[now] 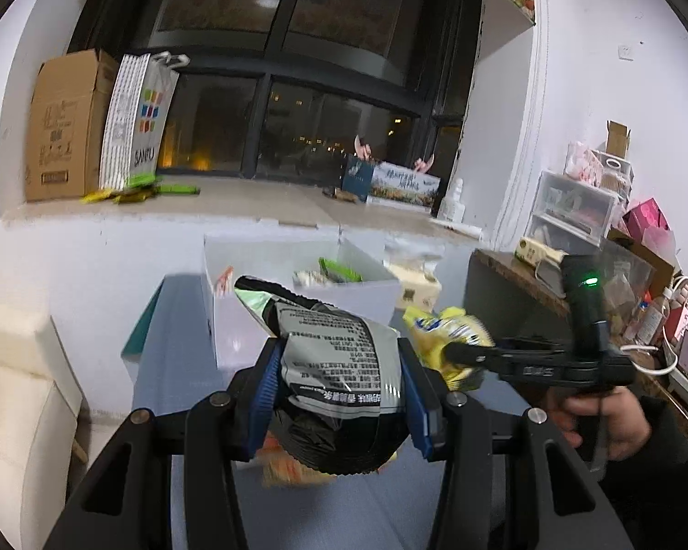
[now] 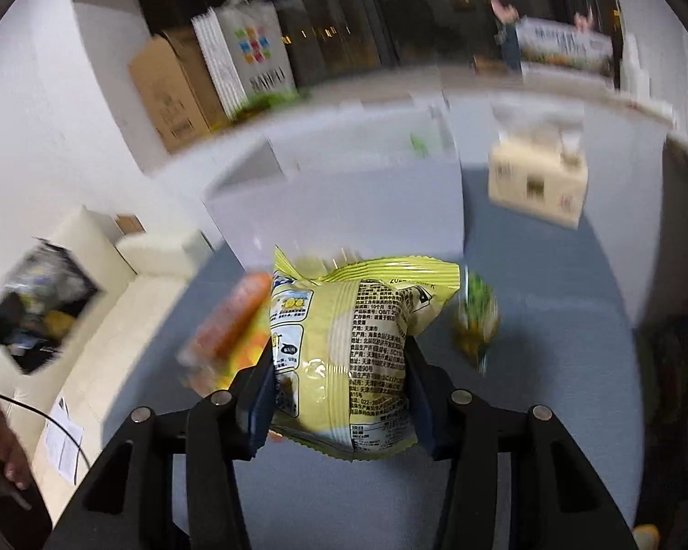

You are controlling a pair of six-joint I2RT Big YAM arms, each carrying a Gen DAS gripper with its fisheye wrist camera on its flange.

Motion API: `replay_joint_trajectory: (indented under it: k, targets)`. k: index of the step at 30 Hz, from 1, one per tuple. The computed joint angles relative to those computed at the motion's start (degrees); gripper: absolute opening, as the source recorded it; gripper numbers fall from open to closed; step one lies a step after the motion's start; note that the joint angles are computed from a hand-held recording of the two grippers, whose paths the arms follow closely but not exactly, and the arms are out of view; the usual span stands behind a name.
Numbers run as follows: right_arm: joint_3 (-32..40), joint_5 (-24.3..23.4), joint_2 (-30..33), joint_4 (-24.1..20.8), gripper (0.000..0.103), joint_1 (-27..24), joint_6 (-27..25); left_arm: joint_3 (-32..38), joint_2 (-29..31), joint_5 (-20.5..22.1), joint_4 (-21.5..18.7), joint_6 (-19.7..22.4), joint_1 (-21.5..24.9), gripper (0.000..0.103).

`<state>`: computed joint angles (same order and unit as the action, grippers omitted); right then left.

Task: Organize snacks
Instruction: 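Grasp the dark snack bag with the left tool while the right tool grasps the yellow-green chip bag, then drop both bags into the white box by opening both tools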

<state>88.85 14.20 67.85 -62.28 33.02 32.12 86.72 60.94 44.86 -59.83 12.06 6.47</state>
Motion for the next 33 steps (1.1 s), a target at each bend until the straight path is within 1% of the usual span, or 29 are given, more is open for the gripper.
replay_joint_trajectory:
  k: [3,5,6,8,10,12,14,15,16,18,20,21,23,24,25,26,27,28,29,30,32,33]
  targets:
    - [4.3,1.61,1.07,0.98,0.053,0.16,-3.38,4.24,3.75,-0.94,2.66,-2.17,-1.78,0.053]
    - [8.01,1.6,2.81,0.65,0.053,-0.45,-5.27,8.28,7.31,-1.79,3.95,-3.98,-3.14,0.053]
    - [9.98,1.29,3.77,0.89,0.053,-1.03,-6.13,11.03,9.56,-2.35,3.43,-4.28,-3.95,0.053]
    - [13.91,0.74,6.06,0.97,0.053,-2.13,-7.93,15.12,13.13,-4.71,4.43,-5.69,-5.58,0.053]
    - [18.08,-0.09,8.73,0.74,0.053,-3.83,-9.56,19.4,16.85,-6.74,4.53,-6.31,-7.04,0.053]
    - [22.04,-2.57,11.55,0.59,0.053,-6.12,-9.46,23.95,20.81,-7.57,3.79,-7.14,-8.12,0.053]
    - [26.33,-6.61,15.06,0.53,0.053,-9.03,-7.61,28.9,25.02,-10.08,2.59,-6.86,-9.62,0.053]
    - [28.79,-8.33,17.03,-0.06,0.053,-10.33,-6.83,31.91,27.52,-11.93,1.49,-6.46,-10.47,0.053]
    - [30.97,-9.33,18.79,-0.82,0.053,-11.34,-6.64,35.0,30.18,-12.81,0.46,-6.66,-11.09,0.053]
    - [36.47,-9.44,23.1,-3.56,0.053,-12.76,-6.85,41.06,35.34,-14.11,-2.38,-7.61,-12.11,0.053]
    - [43.12,-10.55,28.33,-7.01,0.053,-14.36,-7.24,44.37,38.68,-15.42,-3.4,-8.48,-12.94,0.053]
    - [45.87,-11.57,30.6,-8.4,0.053,-15.14,-6.61,45.91,40.24,-16.82,-4.16,-8.21,-13.48,0.053]
    - [50.69,-12.75,34.46,-11.34,0.054,-16.15,-6.32,46.39,41.63,-18.65,-4.03,-8.01,-14.18,0.055]
    - [52.42,-12.77,36.01,-12.18,0.054,-16.48,-6.5,48.16,43.25,-19.05,-5.65,-8.0,-14.48,0.058]
    - [53.39,-12.84,36.96,-12.79,0.054,-16.68,-6.99,50.01,44.81,-20.37,-7.56,-8.23,-14.81,0.075]
    - [55.44,-13.3,38.55,-13.86,0.054,-16.98,-7.48,51.1,45.72,-21.39,-8.73,-8.46,-15.03,0.102]
    - [56.56,-14.66,39.61,-14.14,0.058,-17.45,-7.52,50.32,45.48,-21.6,-8.44,-8.73,-15.01,0.103]
    - [57.76,-15.56,40.57,-14.72,0.072,-17.87,-6.99,49.74,45.29,-21.86,-8.43,-8.59,-15.0,0.103]
    - [58.45,-15.38,41.07,-15.14,0.085,-18.14,-6.17,49.78,45.35,-22.33,-8.95,-8.13,-15.04,0.103]
    - [57.62,-14.92,40.65,-14.24,0.103,-18.39,-5.3,49.89,45.38,-22.96,-9.7,-7.25,-15.13,0.103]
    - [52.6,-14.51,37.82,-9.83,0.103,-18.67,-5.15,47.17,43.71,-24.55,-8.03,-6.48,-15.11,0.103]
    - [52.21,-14.18,37.53,-9.48,0.103,-18.67,-5.31,46.87,43.46,-24.53,-7.74,-6.46,-15.04,0.103]
